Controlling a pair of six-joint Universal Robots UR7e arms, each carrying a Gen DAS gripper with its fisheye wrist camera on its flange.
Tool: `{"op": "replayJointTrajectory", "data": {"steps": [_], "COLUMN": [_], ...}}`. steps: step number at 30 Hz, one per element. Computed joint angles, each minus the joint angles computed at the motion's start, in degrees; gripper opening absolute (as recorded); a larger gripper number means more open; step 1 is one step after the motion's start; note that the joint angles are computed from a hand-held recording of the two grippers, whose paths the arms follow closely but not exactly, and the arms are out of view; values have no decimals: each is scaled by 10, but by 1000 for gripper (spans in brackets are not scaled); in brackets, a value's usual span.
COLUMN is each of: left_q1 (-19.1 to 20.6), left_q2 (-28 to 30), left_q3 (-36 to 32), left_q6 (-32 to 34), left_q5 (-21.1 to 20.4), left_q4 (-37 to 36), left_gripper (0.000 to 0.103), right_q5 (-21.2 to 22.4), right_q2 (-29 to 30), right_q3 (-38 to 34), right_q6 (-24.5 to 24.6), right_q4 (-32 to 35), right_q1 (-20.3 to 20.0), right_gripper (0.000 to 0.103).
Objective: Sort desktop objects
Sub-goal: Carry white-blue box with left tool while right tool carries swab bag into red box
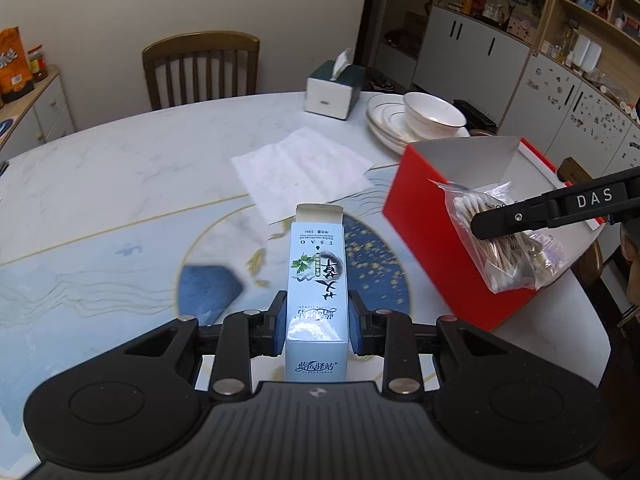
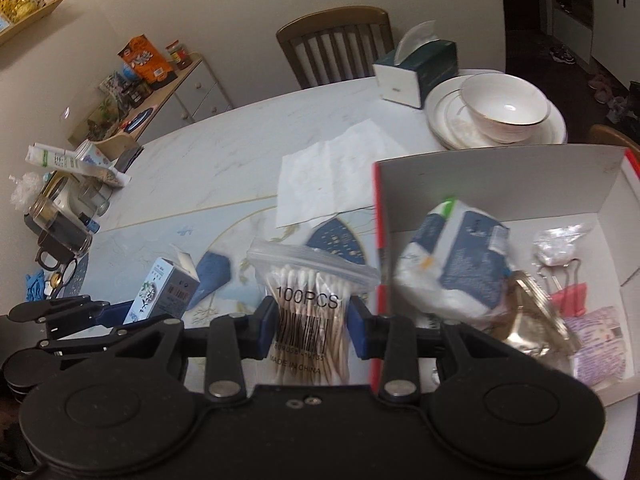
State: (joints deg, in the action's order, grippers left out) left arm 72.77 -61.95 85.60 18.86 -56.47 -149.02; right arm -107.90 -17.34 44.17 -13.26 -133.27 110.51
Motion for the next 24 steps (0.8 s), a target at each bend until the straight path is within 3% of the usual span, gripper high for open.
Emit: {"op": "replayJointTrajectory", "data": {"steps": [24], "left_q1": [-61], "left_q2": [114], "left_q3": [-76], "left_q6": [41], "left_q5": [-16], "left_q4": [1], "left_gripper": [28], "right_q5": [-19], "right_q2": [-55], "right_q3": [18], "right_q6": [-24], "right_q4": [-50], "right_q1": [-64], "right_gripper": [36]}}
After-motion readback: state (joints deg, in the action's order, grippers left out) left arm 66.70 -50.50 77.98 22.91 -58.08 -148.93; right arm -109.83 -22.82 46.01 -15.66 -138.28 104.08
